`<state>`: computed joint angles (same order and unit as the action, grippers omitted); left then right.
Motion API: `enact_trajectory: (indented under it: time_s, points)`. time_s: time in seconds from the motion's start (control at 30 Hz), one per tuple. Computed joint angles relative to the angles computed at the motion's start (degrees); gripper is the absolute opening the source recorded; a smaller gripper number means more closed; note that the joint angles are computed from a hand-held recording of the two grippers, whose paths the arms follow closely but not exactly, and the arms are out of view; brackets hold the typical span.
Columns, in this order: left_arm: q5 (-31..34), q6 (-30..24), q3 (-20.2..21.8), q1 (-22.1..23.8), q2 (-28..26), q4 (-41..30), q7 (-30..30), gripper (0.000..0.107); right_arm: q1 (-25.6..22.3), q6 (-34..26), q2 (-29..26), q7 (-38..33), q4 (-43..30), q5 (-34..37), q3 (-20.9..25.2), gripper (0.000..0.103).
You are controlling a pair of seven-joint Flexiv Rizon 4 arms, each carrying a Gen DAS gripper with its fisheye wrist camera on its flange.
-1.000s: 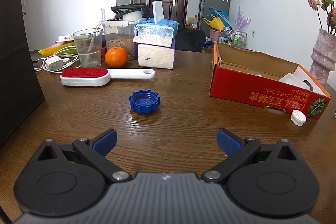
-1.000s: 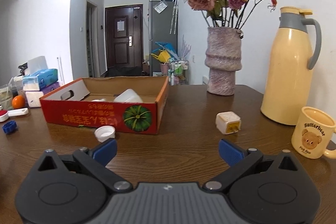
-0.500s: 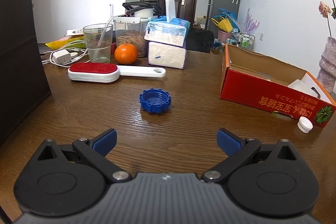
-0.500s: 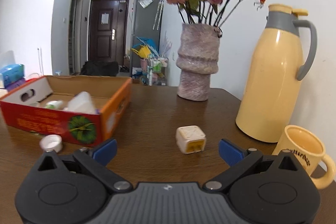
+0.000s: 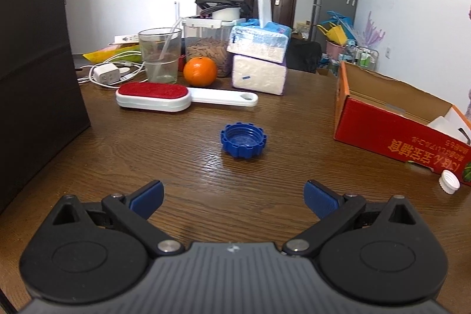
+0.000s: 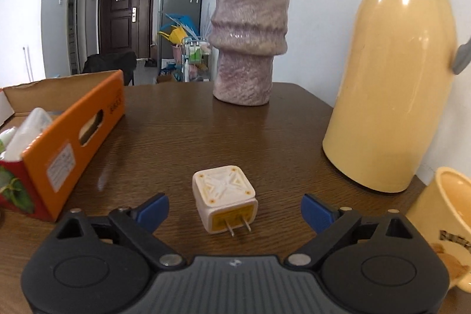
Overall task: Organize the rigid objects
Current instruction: 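Grasp the white plug adapter with the right gripper while the left approaches the blue cap, then lower the left gripper over the blue ridged cap and close on it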
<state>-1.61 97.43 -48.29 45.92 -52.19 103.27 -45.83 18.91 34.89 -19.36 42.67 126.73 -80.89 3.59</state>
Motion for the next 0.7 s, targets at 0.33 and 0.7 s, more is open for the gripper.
enact_trajectory:
  time_s: [0.33,0.7]
  points:
    - [-1.1,0.0,3.1,-2.8,1.0,-1.3,-1.3,0.103,-3.7,6.4,-0.5,2.3,-0.3,-5.5,-1.5,0.059]
    - [-4.4,-1.7,9.3,-9.9,1.9,-5.6,-1.0,0.103,-3.9,4.6,0.5,8.5,1.2,-10.4,-0.9,0.038]
